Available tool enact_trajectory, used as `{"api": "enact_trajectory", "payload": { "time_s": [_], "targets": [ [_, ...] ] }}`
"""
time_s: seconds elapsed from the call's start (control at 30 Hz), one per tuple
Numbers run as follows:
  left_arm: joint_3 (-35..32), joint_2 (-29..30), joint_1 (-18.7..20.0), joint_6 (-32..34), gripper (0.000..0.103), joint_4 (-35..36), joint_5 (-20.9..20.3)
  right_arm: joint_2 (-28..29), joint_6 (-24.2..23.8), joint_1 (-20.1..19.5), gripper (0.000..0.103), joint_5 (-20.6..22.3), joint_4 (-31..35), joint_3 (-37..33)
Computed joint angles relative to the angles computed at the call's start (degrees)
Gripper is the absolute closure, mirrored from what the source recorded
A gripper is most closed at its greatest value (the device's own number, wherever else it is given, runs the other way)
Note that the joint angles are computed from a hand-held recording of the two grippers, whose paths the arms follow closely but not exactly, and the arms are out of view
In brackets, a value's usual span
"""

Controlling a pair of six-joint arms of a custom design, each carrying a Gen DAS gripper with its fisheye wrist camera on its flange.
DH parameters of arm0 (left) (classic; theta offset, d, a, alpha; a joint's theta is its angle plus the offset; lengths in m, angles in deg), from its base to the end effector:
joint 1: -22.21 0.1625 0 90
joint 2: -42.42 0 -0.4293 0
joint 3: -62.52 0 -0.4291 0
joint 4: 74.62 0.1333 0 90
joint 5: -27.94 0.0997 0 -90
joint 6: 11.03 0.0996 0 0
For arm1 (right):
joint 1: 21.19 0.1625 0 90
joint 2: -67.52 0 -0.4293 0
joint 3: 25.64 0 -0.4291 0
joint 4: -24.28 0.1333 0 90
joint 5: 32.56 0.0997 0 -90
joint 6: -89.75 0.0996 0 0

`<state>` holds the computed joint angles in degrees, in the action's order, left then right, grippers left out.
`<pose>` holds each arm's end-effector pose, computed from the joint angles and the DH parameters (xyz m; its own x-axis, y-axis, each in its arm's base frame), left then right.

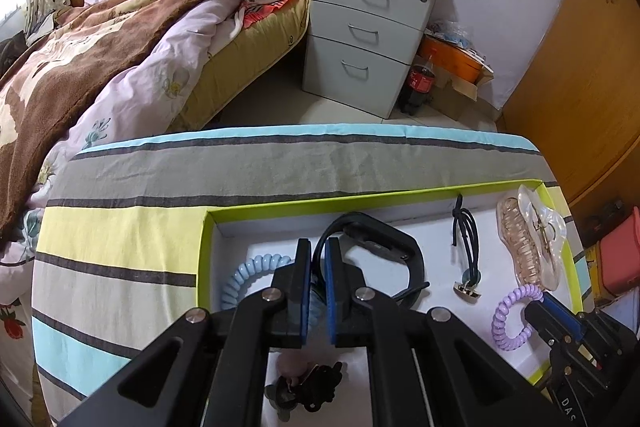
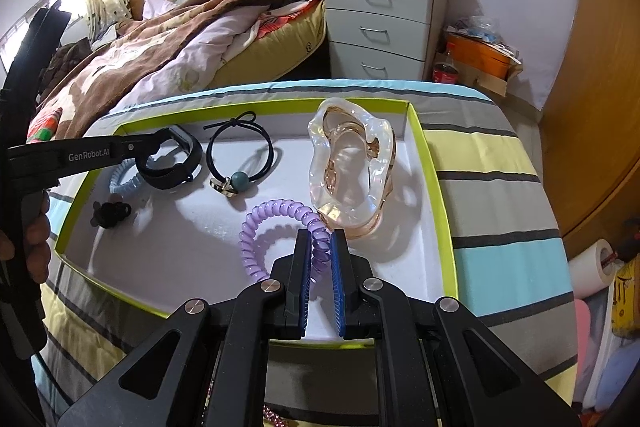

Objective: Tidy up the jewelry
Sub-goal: 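Open both grippers to release the coil tie and watch band into the lid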

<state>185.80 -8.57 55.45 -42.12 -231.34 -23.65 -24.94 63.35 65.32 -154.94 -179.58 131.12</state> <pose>-0.3049 -0.4332 0.0000 -0.7545 0.3078 -0.5797 0.5171 0.8227 -0.2362 0.0618 -0.3007 0.2261 -0.7504 0.1226 0.6496 -0.3284 0.7837 -0.5273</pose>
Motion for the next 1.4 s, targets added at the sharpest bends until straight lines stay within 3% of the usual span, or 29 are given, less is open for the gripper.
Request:
{"api": "enact_trajectory", "payload": {
  "time_s": [0.67,0.93,1.4],
  "targets": [
    [0.12,0.12,-0.40,-0.90,0.093,0.71,0.85,-0.41,0.68,-0.52,0.093,0.57,-0.02,0.28],
    [0.29,-0.23,-0.61,-1.18,0.079,1.18,0.96,-0.32,0.61,-0.64,0.090,0.79,-0.62,0.33],
    [0.19,-0.47,-0.54,-1.35,0.065,1.85,0.92,-1.38,0.49,-1.43,0.085,1.68,-0.24,0.44]
  ]
}}
